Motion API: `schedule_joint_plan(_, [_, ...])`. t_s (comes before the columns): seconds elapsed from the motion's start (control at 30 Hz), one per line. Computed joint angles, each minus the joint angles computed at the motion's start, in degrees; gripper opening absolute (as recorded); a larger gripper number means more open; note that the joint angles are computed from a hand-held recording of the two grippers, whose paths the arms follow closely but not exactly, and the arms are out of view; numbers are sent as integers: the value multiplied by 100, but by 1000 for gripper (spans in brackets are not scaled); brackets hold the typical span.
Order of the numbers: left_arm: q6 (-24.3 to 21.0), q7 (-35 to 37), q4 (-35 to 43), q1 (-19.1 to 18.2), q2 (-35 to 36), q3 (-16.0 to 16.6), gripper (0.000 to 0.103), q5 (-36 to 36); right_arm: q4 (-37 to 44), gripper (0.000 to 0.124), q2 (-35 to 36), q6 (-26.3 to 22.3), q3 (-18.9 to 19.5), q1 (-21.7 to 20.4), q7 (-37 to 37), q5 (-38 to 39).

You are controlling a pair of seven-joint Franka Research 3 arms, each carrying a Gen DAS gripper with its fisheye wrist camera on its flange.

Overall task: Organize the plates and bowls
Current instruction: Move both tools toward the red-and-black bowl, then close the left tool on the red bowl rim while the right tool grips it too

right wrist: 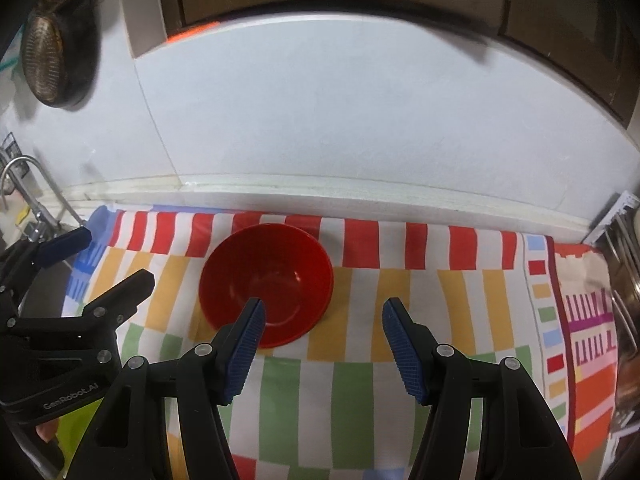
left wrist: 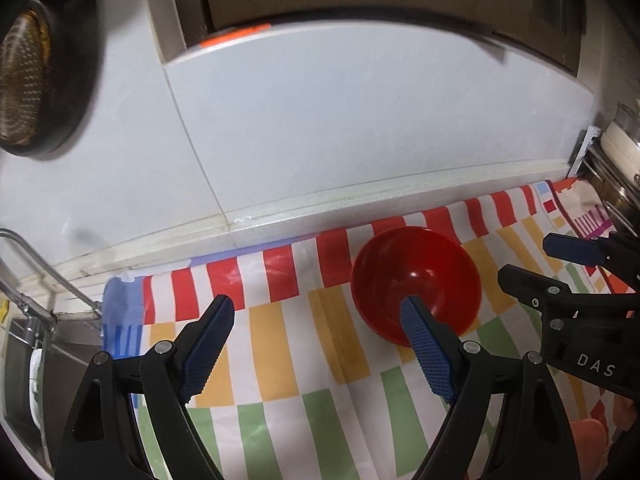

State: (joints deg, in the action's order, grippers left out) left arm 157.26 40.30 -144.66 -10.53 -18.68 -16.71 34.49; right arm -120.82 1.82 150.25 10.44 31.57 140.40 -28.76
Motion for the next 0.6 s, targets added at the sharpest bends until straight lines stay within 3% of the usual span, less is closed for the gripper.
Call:
schedule_joint_plan(0.27, [213, 206, 370, 23, 834, 162, 84, -26, 399, 62, 630, -35, -173, 43, -603, 601])
schedule_joint_plan(0.6, [142, 1043, 881, -175, 1711, 370, 79, -748, 655, 61, 1112, -45, -417, 152, -1028, 1117])
